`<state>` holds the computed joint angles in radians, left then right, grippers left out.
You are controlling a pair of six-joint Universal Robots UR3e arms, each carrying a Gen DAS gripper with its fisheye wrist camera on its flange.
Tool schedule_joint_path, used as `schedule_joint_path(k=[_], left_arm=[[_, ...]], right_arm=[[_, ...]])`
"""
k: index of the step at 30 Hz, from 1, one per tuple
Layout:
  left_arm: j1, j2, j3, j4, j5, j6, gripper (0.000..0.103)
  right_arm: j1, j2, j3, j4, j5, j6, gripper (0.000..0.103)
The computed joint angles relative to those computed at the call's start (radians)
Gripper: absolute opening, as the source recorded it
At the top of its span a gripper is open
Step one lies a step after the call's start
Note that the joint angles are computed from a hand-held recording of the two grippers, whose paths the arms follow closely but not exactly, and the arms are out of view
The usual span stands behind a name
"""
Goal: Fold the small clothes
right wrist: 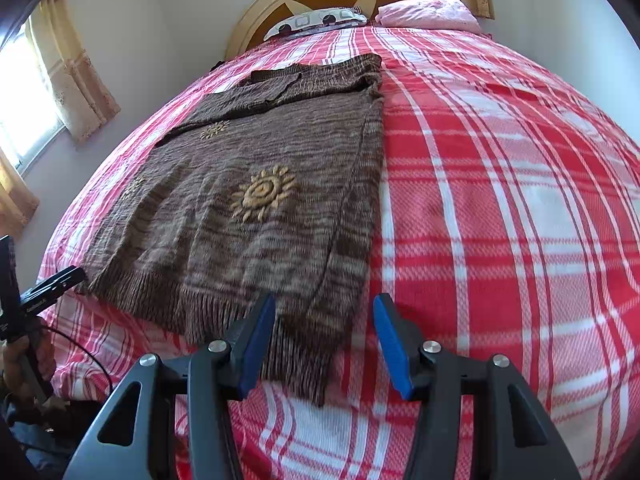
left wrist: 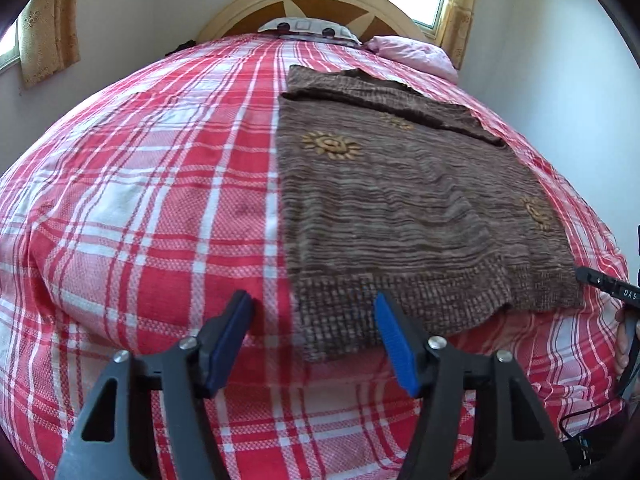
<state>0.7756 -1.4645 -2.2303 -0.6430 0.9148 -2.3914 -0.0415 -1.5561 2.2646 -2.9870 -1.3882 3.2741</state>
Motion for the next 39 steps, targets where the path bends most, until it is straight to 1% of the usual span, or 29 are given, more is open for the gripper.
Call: schedule_joint_path(k=[2,6,9,11,13,14,15,16,18,19,20,21,22,24,26,27,28,29,30,31,32,33,34,36,39], left_arm=[[0.0,0.001,0.003,-0.018,-0.006,0.009,0.061],[0.002,-0.001,0.008,-0.044,-0.011,0.01,0.061],[-0.012,0.005,-0.01,-0.025,0.005,0.021,0.061],[-0.012,0.006,-0.02,-0.013,0.003,0.023,0.061],[0.001,0.007,-0.014,-0.035,-0.012,0.022,0.058],[0.006,0.006,-0.008,-0.047,-0.018,0.021,0.054],[0.011,0.001,-0.001,-0.055,-0.022,0.013,0.049],[0.015,0.002,0.001,-0.06,-0.025,0.012,0.046],[0.024,0.006,-0.001,-0.058,-0.032,0.019,0.03],[0.03,0.011,-0.001,-0.074,-0.045,0.036,0.026],[0.033,0.013,0.004,-0.098,-0.057,0.052,0.019],[0.033,0.014,0.01,-0.123,-0.064,0.068,0.018],[0.03,0.011,0.006,-0.115,-0.063,0.071,0.018],[0.036,0.009,-0.014,-0.081,-0.076,0.064,0.021],[0.041,-0.003,-0.006,-0.092,-0.091,0.053,0.023],[0.047,-0.009,0.003,-0.116,-0.103,0.064,0.026],[0.049,-0.011,0.007,-0.131,-0.109,0.073,0.027],[0.053,-0.013,0.012,-0.144,-0.115,0.08,0.027],[0.064,-0.012,0.015,-0.17,-0.124,0.096,0.027],[0.07,-0.013,0.021,-0.191,-0.131,0.109,0.026],[0.08,-0.016,0.033,-0.223,-0.14,0.127,0.023],[0.086,-0.017,0.037,-0.235,-0.147,0.132,0.013],[0.098,-0.023,0.052,-0.28,-0.162,0.155,0.012],[0.102,-0.033,0.074,-0.317,-0.175,0.168,0.009],[0.118,-0.027,0.081,-0.349,-0.205,0.18,0.008]], right_arm=[[-0.01,-0.015,0.018,0.0,0.016,-0.003,0.053],[-0.035,-0.031,0.047,-0.012,0.068,0.002,0.052],[-0.024,-0.019,0.045,-0.027,0.062,0.007,0.052],[-0.039,-0.022,0.059,-0.042,0.093,0.01,0.052],[-0.059,-0.024,0.073,-0.054,0.121,0.012,0.052],[-0.064,-0.025,0.076,-0.057,0.128,0.011,0.052],[-0.065,-0.024,0.077,-0.059,0.13,0.012,0.052],[-0.065,-0.025,0.077,-0.058,0.129,0.011,0.052],[-0.059,-0.029,0.073,-0.052,0.118,0.015,0.052],[-0.058,-0.031,0.071,-0.044,0.119,0.014,0.052],[-0.057,-0.03,0.066,-0.031,0.123,0.011,0.052],[-0.056,-0.03,0.063,-0.025,0.124,0.006,0.052],[-0.05,-0.029,0.058,-0.016,0.124,0.002,0.052],[-0.05,-0.027,0.058,-0.011,0.148,-0.002,0.051],[-0.035,-0.016,0.055,-0.022,0.134,0.0,0.047],[-0.031,-0.012,0.055,-0.028,0.128,0.0,0.046],[-0.034,-0.012,0.058,-0.031,0.13,0.001,0.042],[-0.041,-0.014,0.065,-0.034,0.134,0.002,0.034],[-0.047,-0.015,0.069,-0.035,0.139,0.004,0.029],[-0.056,-0.014,0.074,-0.039,0.149,0.004,0.018],[-0.071,-0.015,0.084,-0.045,0.173,0.004,0.014],[-0.085,-0.02,0.095,-0.052,0.197,0.005,0.013],[-0.092,-0.025,0.102,-0.055,0.212,0.005,0.01],[-0.124,-0.04,0.126,-0.079,0.267,0.008,0.01],[-0.19,-0.09,0.182,-0.135,0.36,0.017,0.01]])
